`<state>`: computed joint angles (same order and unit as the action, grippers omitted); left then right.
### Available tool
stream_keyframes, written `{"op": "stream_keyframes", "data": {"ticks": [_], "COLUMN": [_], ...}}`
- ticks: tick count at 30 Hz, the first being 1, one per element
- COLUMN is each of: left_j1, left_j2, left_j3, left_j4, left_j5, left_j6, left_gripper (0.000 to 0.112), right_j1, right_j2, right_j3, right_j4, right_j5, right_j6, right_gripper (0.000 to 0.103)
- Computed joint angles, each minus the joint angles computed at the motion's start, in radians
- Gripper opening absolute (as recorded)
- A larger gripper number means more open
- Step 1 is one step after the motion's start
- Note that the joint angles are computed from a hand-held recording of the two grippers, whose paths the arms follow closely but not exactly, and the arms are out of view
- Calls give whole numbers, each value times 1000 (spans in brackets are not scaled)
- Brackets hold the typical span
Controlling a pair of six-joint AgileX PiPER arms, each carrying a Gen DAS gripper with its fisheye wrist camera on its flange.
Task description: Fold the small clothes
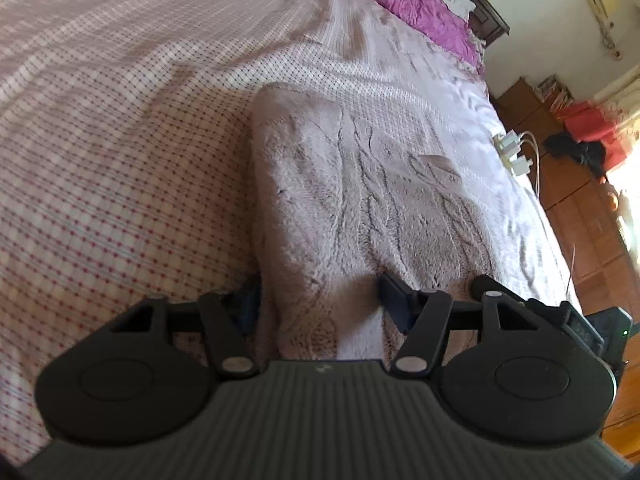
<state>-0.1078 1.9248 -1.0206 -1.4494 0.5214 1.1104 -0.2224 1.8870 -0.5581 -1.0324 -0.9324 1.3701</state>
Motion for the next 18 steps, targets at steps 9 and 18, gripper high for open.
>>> {"op": "stream_keyframes", "data": {"ticks": [9,18], "left_j1": [31,-92], "left_j2": [-43,-133], "left_j3": [40,160], "left_j4": [-93,-243], "left_j5": [89,104], "left_j6": [43,176], "left_gripper": [37,32], "right_j1": [-5,-268], "right_j2": [-118,-378], "right_j3": [-36,77], "right_j4": [-49,-344], "right_j5": [54,-1], "right_j6": [122,287], "right_gripper": [48,48]}}
